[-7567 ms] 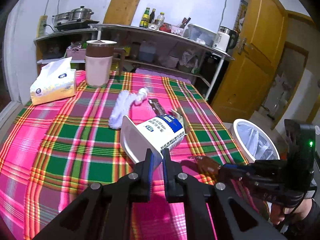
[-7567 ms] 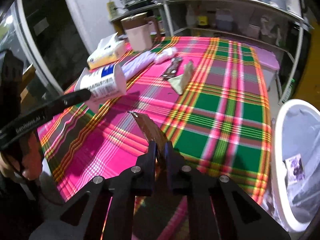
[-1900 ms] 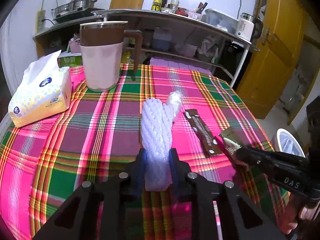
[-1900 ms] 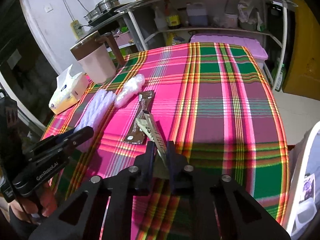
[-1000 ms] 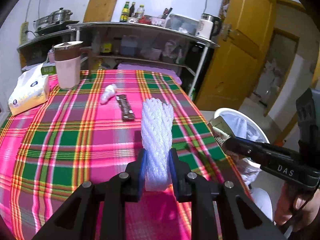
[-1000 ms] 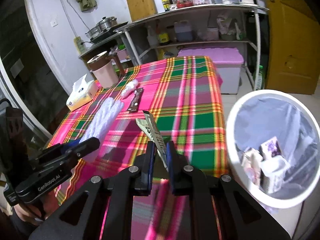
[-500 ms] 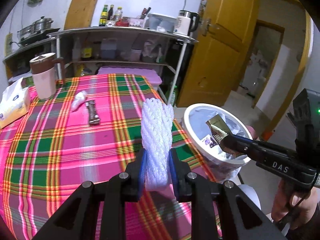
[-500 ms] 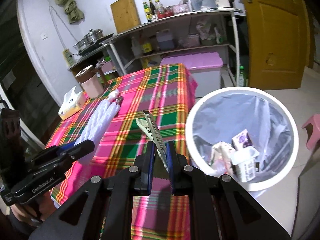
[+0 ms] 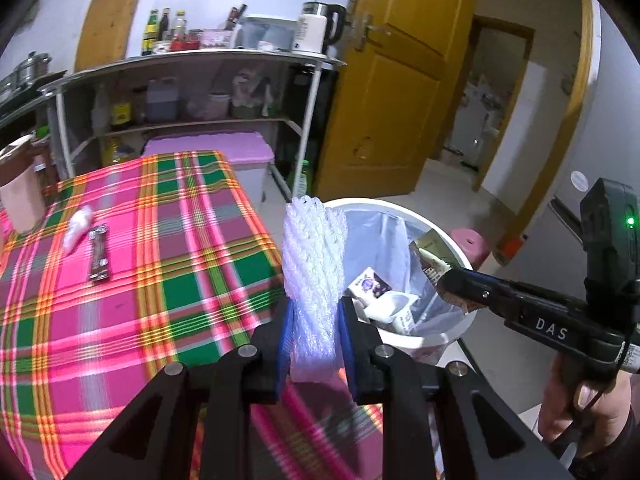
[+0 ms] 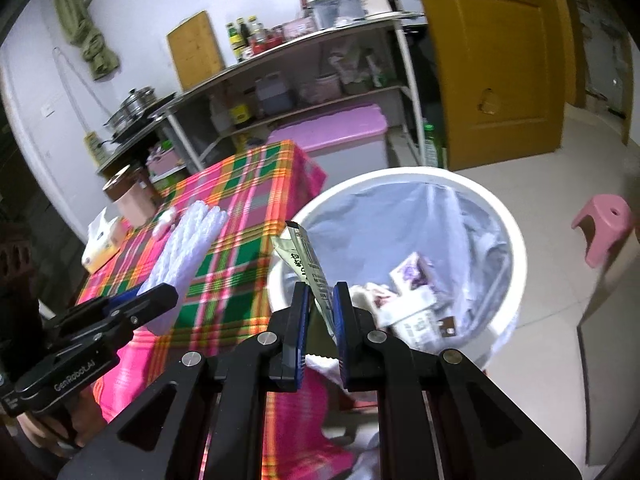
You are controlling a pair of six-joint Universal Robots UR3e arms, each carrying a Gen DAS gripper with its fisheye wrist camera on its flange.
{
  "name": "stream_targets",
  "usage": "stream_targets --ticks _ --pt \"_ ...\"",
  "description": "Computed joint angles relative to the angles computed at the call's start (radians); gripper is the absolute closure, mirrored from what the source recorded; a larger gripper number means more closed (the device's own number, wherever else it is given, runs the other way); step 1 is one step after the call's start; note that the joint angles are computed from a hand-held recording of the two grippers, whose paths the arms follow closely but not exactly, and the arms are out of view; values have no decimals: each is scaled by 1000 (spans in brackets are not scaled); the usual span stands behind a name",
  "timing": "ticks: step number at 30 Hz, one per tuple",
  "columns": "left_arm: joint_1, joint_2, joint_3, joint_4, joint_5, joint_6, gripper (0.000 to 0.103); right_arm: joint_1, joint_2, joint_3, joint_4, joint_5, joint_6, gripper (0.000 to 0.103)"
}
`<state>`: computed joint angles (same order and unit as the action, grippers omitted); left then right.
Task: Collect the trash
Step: 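Carry the foam net and tan wrapper over the bin with both grippers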
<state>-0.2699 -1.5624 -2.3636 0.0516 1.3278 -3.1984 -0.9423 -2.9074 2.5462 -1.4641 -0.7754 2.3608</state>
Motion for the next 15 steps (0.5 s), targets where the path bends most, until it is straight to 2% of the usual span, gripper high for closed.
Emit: stream_targets --ticks 1,5,10,15 --pt "-7 -17 12 3 -2 -1 80 -33 -14 -10 51 4 -34 90" --pt "-47 -109 95 6 6 -15 80 -84 3 -5 61 -1 -72 90" --pt "-83 -201 188 -1 12 -23 80 -88 64 31 -38 -17 -59 90" --pt "-107 -280 273 -17 16 -25 80 -42 167 73 -234 -44 14 90"
